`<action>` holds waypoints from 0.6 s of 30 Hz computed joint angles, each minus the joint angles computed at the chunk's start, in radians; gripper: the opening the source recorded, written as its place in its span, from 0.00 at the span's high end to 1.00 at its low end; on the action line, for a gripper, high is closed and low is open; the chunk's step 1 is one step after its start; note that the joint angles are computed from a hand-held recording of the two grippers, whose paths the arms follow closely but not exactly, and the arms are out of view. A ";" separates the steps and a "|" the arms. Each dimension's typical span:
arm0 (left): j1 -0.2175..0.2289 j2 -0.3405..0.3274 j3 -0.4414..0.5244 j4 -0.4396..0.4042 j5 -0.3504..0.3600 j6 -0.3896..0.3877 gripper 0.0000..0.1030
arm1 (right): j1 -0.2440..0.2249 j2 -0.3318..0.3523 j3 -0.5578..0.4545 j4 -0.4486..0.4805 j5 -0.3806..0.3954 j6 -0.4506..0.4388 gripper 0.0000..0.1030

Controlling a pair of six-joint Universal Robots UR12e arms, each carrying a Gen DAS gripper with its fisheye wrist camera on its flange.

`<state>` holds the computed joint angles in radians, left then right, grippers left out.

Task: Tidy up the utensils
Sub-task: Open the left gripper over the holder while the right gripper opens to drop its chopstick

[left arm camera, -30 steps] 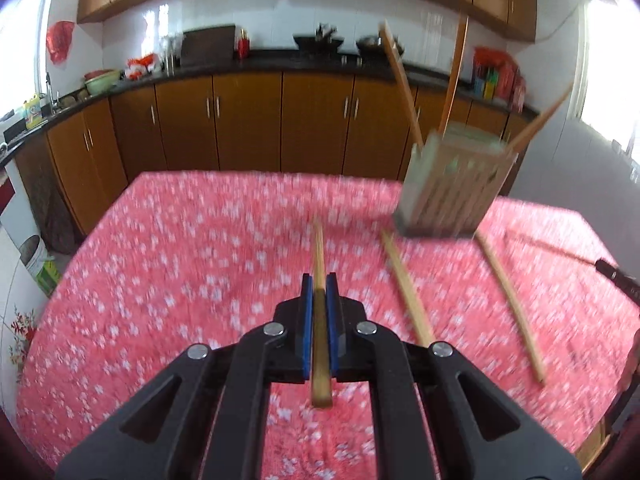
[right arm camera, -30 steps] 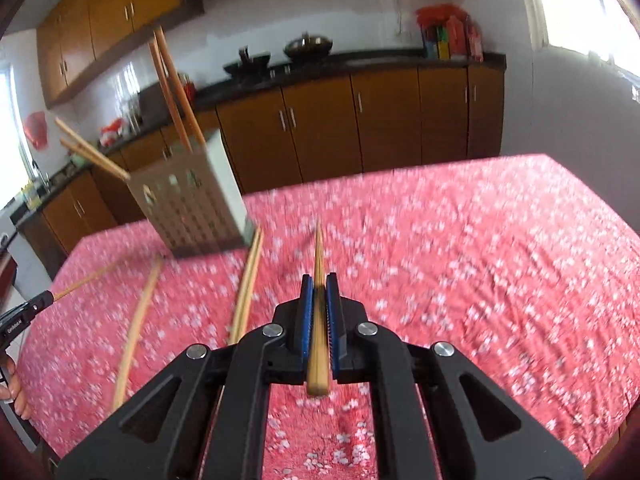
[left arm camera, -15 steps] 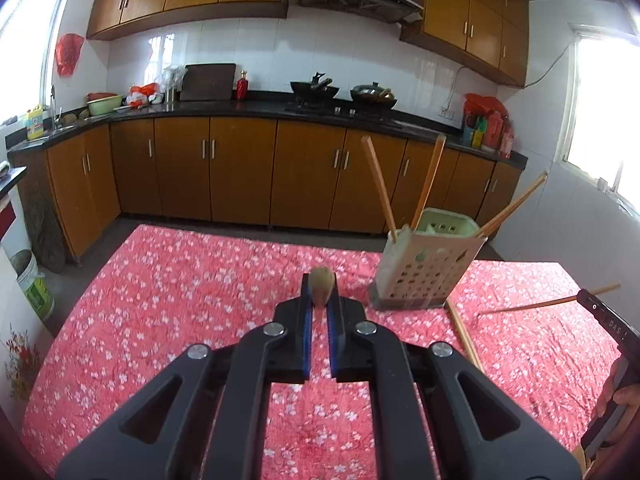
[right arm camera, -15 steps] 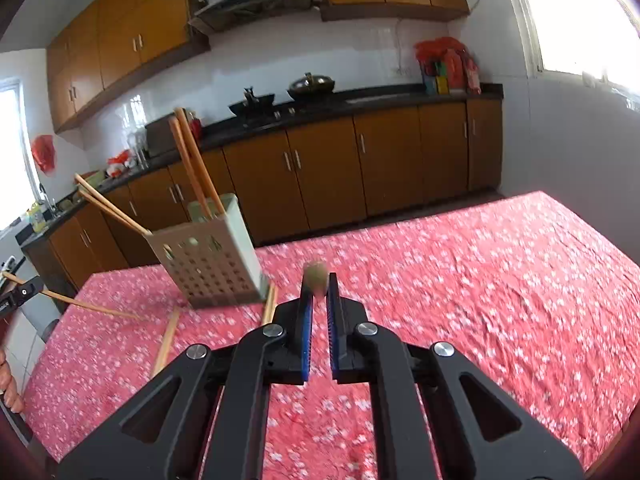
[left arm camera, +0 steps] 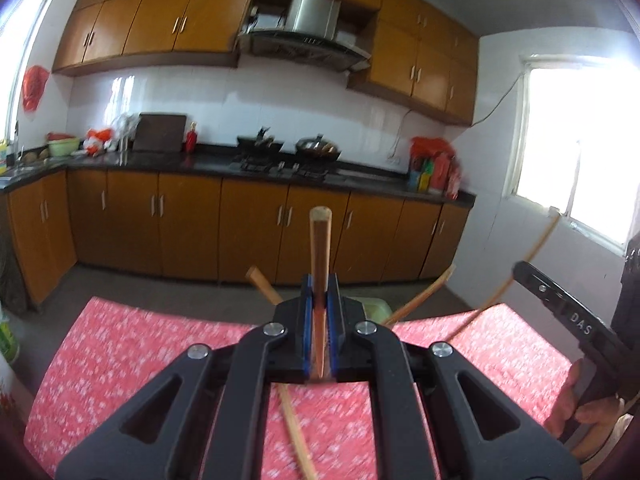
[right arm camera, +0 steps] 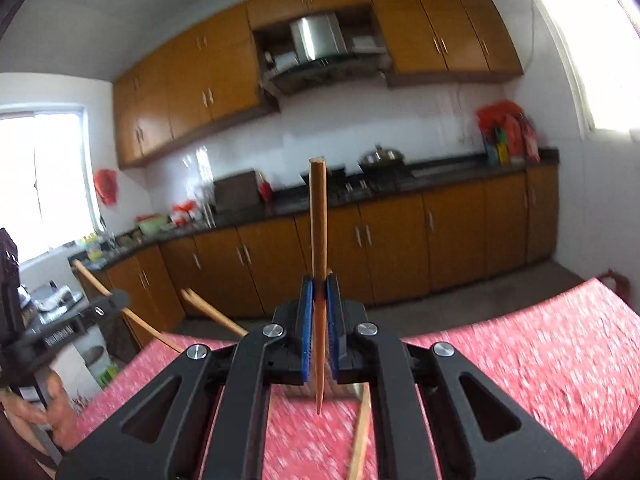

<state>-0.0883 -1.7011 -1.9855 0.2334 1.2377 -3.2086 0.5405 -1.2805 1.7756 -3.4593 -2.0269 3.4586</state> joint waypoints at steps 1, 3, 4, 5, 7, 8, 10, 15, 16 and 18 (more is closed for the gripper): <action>-0.009 -0.007 0.014 0.016 0.008 -0.009 0.93 | 0.001 0.008 -0.012 -0.015 -0.005 -0.009 0.93; -0.020 -0.022 0.040 0.042 0.019 -0.026 0.93 | -0.001 0.032 -0.048 -0.058 -0.019 -0.042 0.93; -0.025 -0.029 0.051 0.053 0.029 -0.035 0.93 | -0.002 0.045 -0.067 -0.075 -0.029 -0.059 0.93; -0.029 -0.034 0.060 0.062 0.034 -0.044 0.93 | -0.003 0.052 -0.073 -0.087 -0.035 -0.067 0.93; -0.037 -0.053 0.086 0.094 0.052 -0.067 0.93 | -0.011 0.074 -0.098 -0.104 -0.042 -0.079 0.93; -0.042 -0.065 0.102 0.109 0.066 -0.075 0.93 | -0.013 0.083 -0.109 -0.097 -0.046 -0.077 0.93; -0.049 -0.083 0.124 0.122 0.090 -0.087 0.93 | -0.017 0.093 -0.119 -0.073 -0.050 -0.068 0.93; -0.070 -0.138 0.175 0.135 0.148 -0.100 0.93 | -0.032 0.109 -0.128 0.024 -0.036 -0.037 0.93; -0.075 -0.151 0.187 0.121 0.156 -0.094 0.93 | -0.030 0.109 -0.126 0.035 -0.033 -0.032 0.93; -0.081 -0.167 0.201 0.085 0.160 -0.082 0.93 | -0.034 0.106 -0.118 0.066 -0.012 -0.022 0.93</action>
<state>-0.1690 -1.8680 -1.7847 0.3187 1.3977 -3.2908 0.5068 -1.1747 1.6576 -3.3933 -2.0390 3.4364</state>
